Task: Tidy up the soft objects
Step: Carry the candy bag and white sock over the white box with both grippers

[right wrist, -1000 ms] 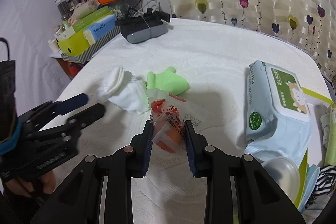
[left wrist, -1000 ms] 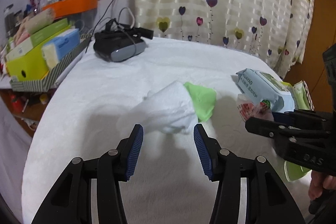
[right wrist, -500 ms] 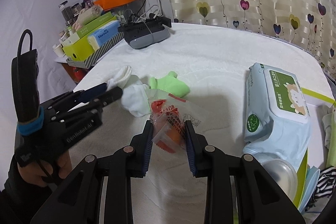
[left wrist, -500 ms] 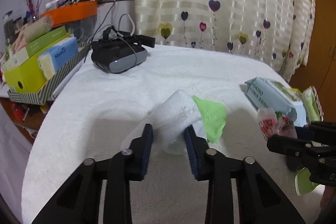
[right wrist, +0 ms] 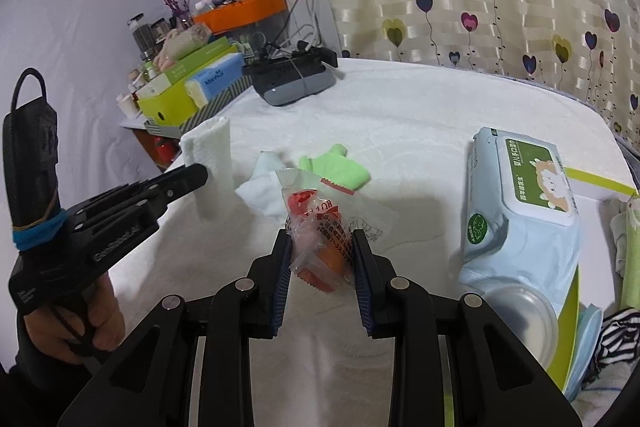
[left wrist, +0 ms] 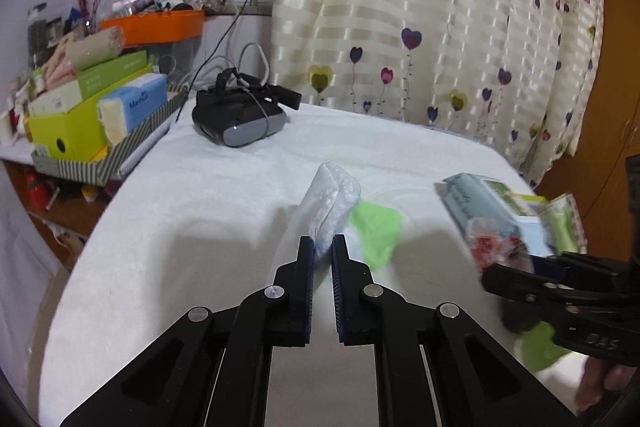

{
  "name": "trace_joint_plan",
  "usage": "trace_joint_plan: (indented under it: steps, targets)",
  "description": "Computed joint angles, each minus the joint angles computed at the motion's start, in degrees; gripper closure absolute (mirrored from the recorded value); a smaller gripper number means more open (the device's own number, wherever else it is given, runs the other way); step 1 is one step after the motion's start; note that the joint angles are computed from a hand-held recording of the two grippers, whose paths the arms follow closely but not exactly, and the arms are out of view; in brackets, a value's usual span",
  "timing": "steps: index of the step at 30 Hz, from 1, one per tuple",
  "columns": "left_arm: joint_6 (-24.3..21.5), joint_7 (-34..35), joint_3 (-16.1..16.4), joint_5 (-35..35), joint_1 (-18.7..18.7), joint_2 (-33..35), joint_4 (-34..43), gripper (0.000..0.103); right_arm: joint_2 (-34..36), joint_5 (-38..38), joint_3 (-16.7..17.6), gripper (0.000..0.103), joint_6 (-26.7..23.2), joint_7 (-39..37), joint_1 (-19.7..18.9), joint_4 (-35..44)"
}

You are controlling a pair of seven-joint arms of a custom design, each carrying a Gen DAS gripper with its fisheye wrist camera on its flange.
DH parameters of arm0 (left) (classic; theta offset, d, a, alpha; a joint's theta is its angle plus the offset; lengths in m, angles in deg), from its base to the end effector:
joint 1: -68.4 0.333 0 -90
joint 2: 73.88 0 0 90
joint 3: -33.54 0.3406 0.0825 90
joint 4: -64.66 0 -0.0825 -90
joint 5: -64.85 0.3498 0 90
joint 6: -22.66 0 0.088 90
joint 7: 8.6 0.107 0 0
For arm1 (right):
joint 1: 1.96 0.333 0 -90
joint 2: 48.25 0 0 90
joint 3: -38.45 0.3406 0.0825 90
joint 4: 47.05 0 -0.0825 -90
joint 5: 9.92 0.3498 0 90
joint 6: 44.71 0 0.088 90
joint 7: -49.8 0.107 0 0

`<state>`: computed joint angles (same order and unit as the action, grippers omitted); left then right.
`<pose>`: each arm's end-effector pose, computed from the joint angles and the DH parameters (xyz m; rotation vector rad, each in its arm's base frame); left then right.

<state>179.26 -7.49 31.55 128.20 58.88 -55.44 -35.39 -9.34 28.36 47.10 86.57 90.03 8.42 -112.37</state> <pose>0.6385 -0.1620 0.4877 -1.9926 1.2370 -0.8142 0.7313 0.2239 0.4944 -2.1599 0.8611 -0.0746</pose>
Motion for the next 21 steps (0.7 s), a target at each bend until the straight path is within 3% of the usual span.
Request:
trace_joint_plan:
  steps: [3, 8, 14, 17, 21]
  targets:
    - [0.0, -2.4, -0.5, 1.6, -1.1, -2.8, -2.6, 0.095, -2.4, 1.6, 0.6, 0.073, 0.9, -2.3, -0.9, -3.5]
    - [0.1, -1.5, -3.4, -2.5, -0.8, -7.0, -7.3, 0.095, -6.0, 4.7, 0.8, 0.073, 1.6, -5.9, -2.1, -8.7]
    - [-0.9, 8.9, -6.8, -12.9, -0.7, -6.5, -9.0, 0.095, -8.7, 7.1, 0.1, 0.073, 1.6, -8.8, -2.8, -13.2]
    - [-0.6, 11.4, -6.2, -13.4, -1.6, -4.0, -7.5, 0.093, -9.2, 7.2, -0.5, 0.073, 1.5, -9.1, -2.7, -14.2]
    - [1.9, 12.0, -4.5, -12.6, -2.0, -0.7, -5.4, 0.082, -9.1, 7.2, -1.1, 0.073, 1.8, -8.6, -2.8, -14.1]
